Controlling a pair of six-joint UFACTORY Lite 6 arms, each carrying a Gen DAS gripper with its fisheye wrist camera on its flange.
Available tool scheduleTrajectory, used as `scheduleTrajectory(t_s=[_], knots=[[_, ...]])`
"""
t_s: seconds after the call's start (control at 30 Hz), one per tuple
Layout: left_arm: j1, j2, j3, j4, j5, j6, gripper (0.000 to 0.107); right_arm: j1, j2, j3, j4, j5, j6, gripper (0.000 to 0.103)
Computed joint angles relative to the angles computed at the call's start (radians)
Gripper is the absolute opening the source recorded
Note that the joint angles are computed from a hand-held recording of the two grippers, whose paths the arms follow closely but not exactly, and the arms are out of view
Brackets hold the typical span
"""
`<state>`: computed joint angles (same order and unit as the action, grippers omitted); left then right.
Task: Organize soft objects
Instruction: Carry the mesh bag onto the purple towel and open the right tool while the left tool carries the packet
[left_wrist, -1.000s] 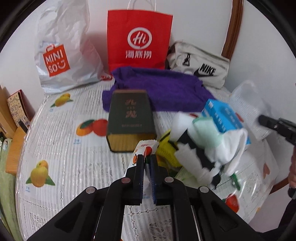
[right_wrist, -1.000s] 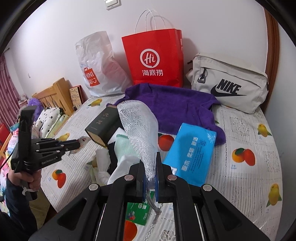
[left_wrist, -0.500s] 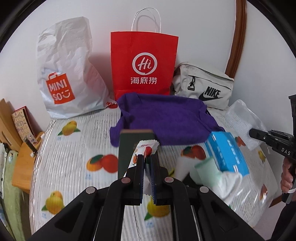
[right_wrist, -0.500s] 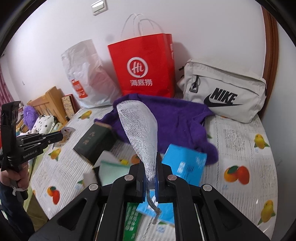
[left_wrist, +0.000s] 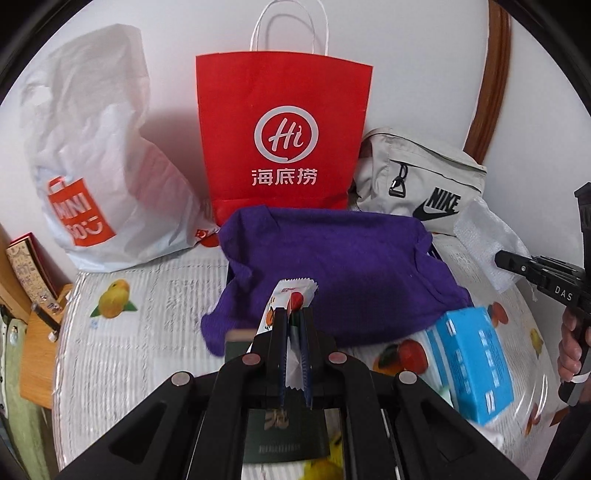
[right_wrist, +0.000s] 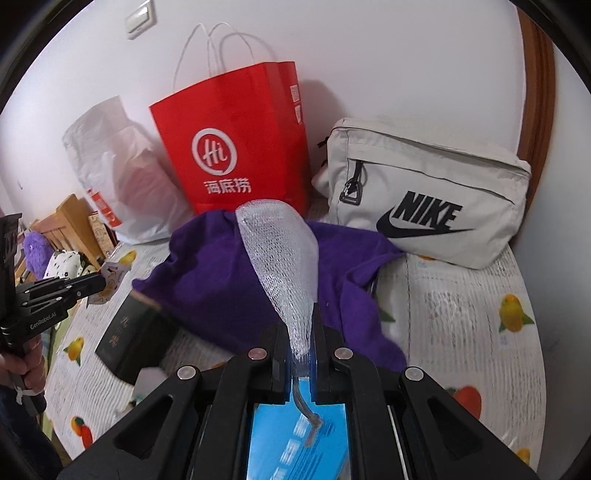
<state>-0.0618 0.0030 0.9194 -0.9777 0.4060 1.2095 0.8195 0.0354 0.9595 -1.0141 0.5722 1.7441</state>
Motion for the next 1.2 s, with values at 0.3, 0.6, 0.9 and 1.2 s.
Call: scheduleTrajectory(t_s=[0.3, 0.6, 0.9, 1.2], knots=[[-0.091, 0.313, 0.294, 0.142, -0.045, -0.187, 0.007, -0.249, 0.241, 0.151, 0.087, -0.278, -0.183, 0.007], [-0.142, 0.623, 0.644, 0.379, -0.006, -0.455, 0.007, -0.363, 0.453, 0.283, 0.377, -0.325, -0.504, 0.009], [-0.170, 0.924, 1.045, 0.672, 0.104, -0.770, 0.008, -0.404, 0.532, 0.324, 0.542, -0.333, -0.688, 0.010], [-0.198, 1.104, 1.315, 0.863, 0.238, -1.002, 0.024, -0.420, 0.563, 0.357, 0.671, -0.346, -0.835, 0.018]])
